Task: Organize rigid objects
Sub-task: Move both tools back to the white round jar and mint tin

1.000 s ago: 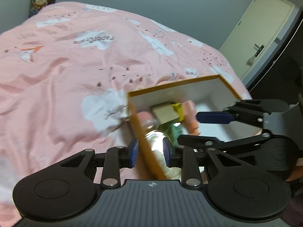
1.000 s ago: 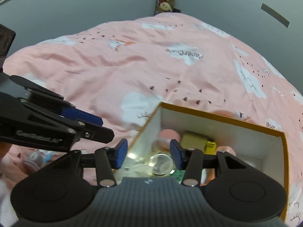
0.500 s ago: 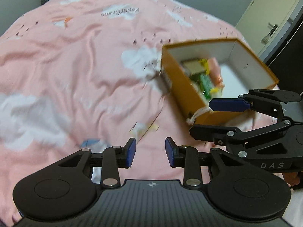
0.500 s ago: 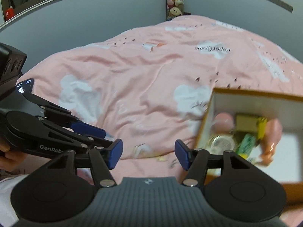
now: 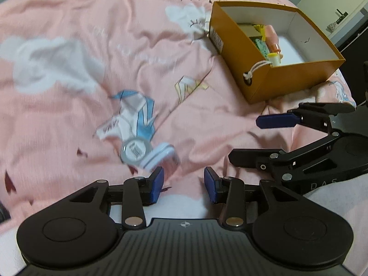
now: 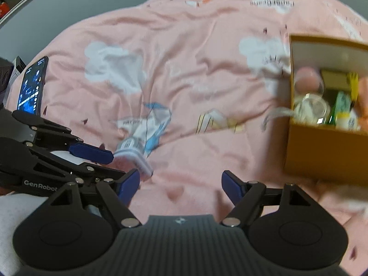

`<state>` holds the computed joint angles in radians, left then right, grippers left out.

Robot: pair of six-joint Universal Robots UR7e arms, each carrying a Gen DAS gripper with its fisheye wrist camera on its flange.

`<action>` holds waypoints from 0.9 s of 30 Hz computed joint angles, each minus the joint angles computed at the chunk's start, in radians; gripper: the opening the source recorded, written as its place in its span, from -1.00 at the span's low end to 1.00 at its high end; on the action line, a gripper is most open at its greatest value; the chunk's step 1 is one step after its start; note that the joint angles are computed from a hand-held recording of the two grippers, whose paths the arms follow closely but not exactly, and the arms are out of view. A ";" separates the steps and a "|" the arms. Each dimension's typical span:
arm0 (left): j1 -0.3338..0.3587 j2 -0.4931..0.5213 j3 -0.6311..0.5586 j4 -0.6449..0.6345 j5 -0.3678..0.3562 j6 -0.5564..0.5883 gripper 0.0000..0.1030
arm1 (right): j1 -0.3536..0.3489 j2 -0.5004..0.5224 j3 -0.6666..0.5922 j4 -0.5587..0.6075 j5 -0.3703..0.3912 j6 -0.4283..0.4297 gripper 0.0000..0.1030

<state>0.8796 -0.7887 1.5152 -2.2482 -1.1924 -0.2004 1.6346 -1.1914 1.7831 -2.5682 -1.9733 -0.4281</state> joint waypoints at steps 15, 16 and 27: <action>0.007 -0.018 0.002 0.065 -0.026 -0.012 -0.14 | -0.007 0.017 -0.053 0.132 0.057 -0.046 0.44; 0.007 -0.020 0.003 0.068 -0.028 -0.018 -0.17 | -0.004 0.028 -0.072 0.153 0.061 -0.075 0.41; 0.010 -0.020 0.002 0.081 -0.021 -0.049 -0.20 | 0.021 0.199 -0.243 0.351 0.011 -0.292 -0.29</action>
